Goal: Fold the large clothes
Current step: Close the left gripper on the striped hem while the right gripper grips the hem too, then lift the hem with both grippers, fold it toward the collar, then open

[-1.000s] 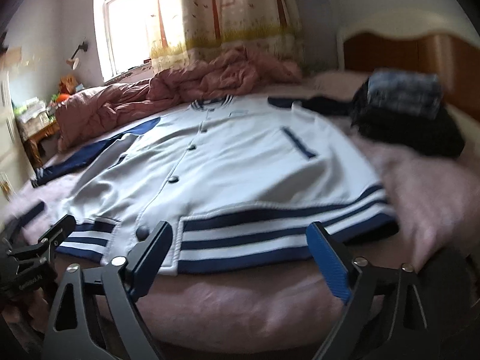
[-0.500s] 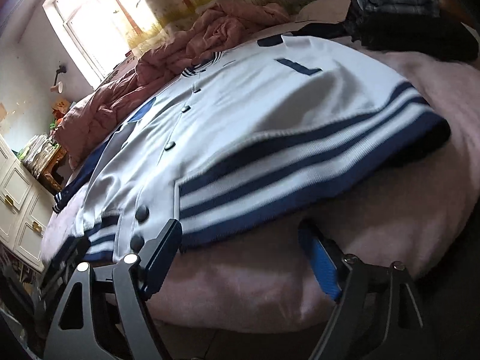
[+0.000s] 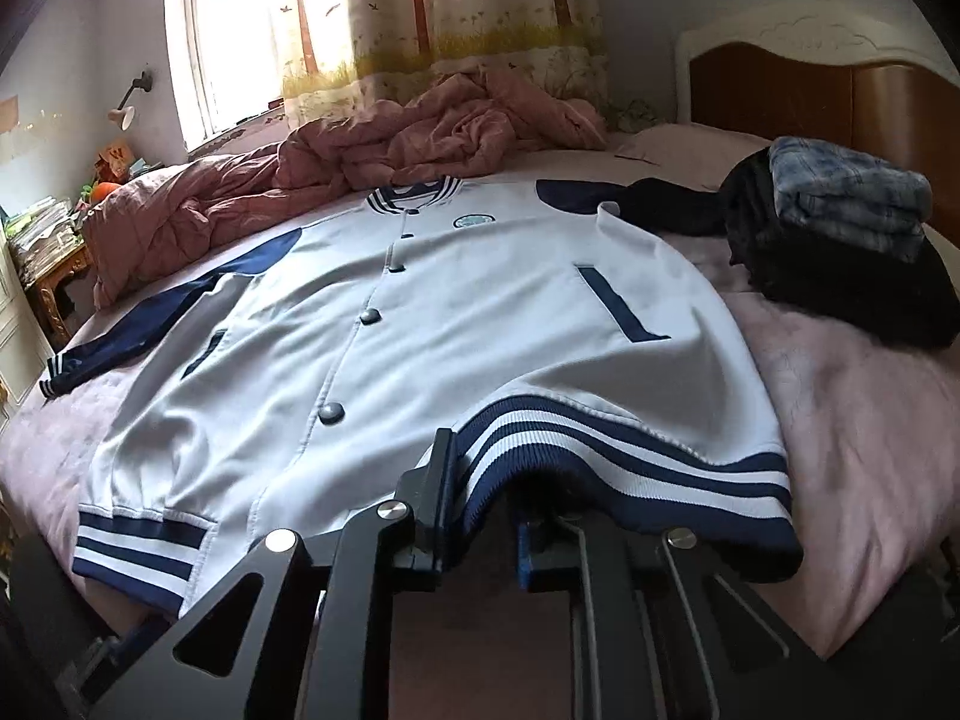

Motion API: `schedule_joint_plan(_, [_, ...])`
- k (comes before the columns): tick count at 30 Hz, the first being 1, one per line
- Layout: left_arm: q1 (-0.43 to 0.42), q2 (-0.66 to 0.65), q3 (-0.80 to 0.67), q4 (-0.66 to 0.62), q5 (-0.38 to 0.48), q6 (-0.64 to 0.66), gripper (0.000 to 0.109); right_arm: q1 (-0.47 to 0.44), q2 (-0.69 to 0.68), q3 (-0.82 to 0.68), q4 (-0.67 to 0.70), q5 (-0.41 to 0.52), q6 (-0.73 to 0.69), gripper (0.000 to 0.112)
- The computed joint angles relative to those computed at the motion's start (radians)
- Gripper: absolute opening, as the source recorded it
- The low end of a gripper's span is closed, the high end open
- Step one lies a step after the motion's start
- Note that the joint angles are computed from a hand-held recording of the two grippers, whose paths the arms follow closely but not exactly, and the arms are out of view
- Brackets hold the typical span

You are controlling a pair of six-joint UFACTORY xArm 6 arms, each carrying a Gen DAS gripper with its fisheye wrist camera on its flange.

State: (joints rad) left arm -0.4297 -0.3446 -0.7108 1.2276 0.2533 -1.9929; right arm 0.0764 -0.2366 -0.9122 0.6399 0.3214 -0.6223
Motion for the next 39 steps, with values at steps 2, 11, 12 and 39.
schedule_joint_plan(2, [0.039,-0.014,0.009,0.121,-0.022,-0.184,0.063,-0.014,-0.005,0.015,0.021,0.005,-0.016,0.017])
schedule_joint_plan(11, [0.027,-0.063,0.015,0.024,0.225,-0.093,0.067,-0.143,-0.036,0.076,0.038,0.084,0.117,0.085])
schedule_joint_plan(12, [0.030,-0.062,0.004,-0.042,0.268,-0.015,0.053,-0.161,-0.013,0.045,0.069,0.122,0.098,0.085])
schedule_joint_plan(39, [0.289,0.350,-0.439,-0.366,0.126,0.703,0.013,-0.147,0.569,-0.668,-0.274,0.058,0.282,0.003])
